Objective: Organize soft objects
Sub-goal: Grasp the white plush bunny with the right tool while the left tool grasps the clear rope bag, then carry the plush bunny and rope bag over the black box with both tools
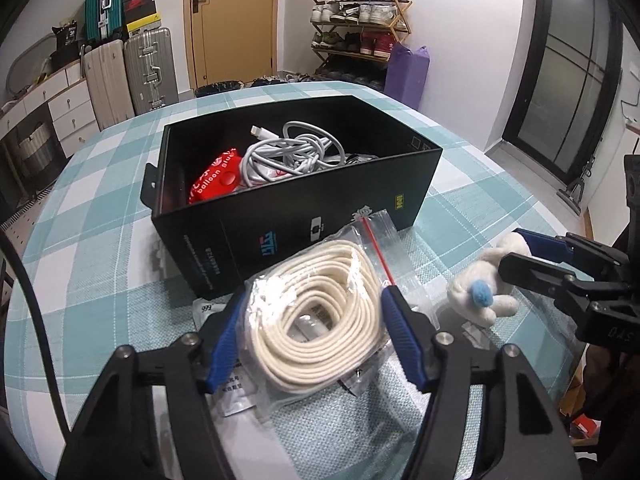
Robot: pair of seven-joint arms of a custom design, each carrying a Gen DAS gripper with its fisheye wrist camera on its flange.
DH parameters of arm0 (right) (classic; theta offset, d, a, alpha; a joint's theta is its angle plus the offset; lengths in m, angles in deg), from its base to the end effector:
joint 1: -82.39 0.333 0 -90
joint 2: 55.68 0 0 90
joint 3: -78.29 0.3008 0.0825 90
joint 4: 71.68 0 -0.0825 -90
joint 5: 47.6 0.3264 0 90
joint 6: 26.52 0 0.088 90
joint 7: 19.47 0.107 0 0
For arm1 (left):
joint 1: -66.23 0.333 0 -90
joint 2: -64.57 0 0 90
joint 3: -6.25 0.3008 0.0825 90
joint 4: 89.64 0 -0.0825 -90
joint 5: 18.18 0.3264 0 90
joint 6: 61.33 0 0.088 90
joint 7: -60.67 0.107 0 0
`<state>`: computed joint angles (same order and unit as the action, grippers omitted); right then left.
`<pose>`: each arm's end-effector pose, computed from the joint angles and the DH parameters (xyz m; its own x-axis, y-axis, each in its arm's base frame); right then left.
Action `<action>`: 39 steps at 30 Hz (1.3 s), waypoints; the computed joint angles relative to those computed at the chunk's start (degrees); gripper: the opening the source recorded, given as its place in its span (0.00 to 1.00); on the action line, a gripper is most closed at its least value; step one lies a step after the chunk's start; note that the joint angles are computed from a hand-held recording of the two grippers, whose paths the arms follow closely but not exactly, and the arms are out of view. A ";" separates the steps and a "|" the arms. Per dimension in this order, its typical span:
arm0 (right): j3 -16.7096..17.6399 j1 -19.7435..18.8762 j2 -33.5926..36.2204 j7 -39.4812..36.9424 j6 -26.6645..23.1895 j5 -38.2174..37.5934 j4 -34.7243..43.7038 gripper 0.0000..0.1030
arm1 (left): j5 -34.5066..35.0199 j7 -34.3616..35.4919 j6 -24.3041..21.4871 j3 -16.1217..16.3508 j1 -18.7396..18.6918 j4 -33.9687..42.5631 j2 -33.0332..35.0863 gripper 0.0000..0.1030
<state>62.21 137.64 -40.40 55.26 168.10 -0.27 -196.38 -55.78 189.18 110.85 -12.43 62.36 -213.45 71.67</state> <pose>0.4664 0.2865 0.4024 0.2032 -0.9502 -0.2365 -0.6507 0.0494 -0.7577 0.5232 -0.1633 0.4378 -0.4452 -0.8913 0.0859 -0.6747 0.2709 -0.6865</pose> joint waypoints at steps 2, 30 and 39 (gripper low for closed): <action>-0.36 0.36 0.10 0.10 -0.18 -0.05 0.11 0.52 | -3.61 3.62 -0.56 -1.08 0.88 0.08 -0.31 0.51; -12.19 12.17 1.43 -0.50 -0.49 1.46 1.72 0.52 | -24.23 19.58 -5.96 5.20 -3.57 -0.09 -4.90 0.15; -12.50 13.43 1.53 -6.52 0.78 7.17 4.04 0.52 | -28.07 21.74 -6.50 7.48 -4.64 0.02 -7.26 0.15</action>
<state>49.71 151.07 -38.87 48.74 168.88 6.89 -192.34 -83.84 210.92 104.35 -4.95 57.72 -213.43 64.42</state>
